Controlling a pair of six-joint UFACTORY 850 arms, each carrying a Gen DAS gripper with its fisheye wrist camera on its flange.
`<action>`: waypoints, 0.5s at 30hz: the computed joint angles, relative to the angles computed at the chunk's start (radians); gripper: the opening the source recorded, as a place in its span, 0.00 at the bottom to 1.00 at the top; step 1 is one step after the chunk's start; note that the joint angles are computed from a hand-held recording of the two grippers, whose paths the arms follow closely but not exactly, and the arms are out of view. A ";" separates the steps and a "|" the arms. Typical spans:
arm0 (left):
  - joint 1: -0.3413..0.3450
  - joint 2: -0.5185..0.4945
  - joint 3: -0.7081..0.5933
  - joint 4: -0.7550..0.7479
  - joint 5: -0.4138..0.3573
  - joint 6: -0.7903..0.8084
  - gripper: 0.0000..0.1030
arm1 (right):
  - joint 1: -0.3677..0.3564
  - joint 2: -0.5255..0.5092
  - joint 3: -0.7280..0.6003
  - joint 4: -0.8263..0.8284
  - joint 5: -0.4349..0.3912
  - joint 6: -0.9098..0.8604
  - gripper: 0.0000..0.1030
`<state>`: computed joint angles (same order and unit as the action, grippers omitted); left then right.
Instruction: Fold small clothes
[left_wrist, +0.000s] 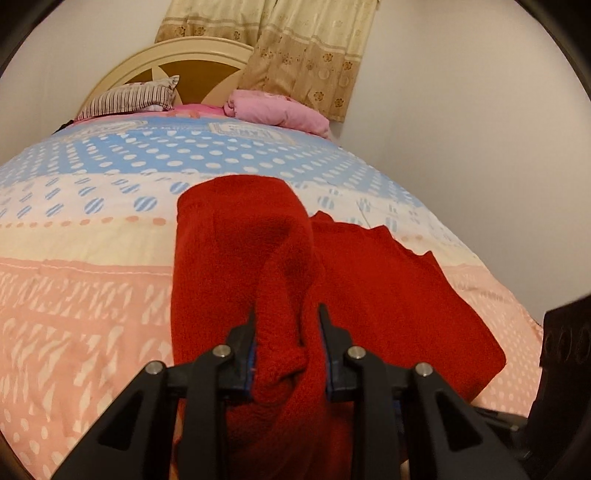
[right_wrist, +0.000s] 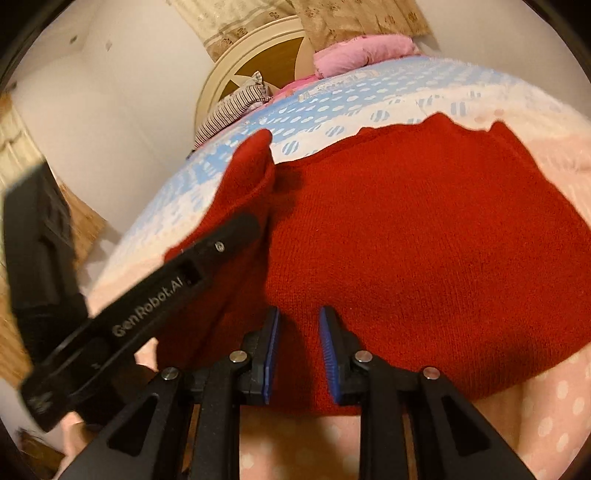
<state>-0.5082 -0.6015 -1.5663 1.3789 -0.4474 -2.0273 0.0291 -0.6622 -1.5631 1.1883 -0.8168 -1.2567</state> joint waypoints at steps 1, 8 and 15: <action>-0.002 -0.003 -0.006 -0.007 -0.001 0.011 0.26 | -0.007 -0.009 -0.015 -0.001 -0.027 0.016 0.23; -0.006 -0.012 -0.016 0.008 0.004 -0.018 0.26 | -0.023 -0.145 -0.281 0.033 -0.215 0.140 0.65; -0.004 -0.007 -0.004 0.044 0.019 -0.067 0.26 | 0.052 -0.426 -0.723 -0.107 -0.379 0.403 0.65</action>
<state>-0.5122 -0.6083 -1.5704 1.4225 -0.4280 -2.0940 0.0807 -1.0880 -2.2865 1.0815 -1.1959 -0.8535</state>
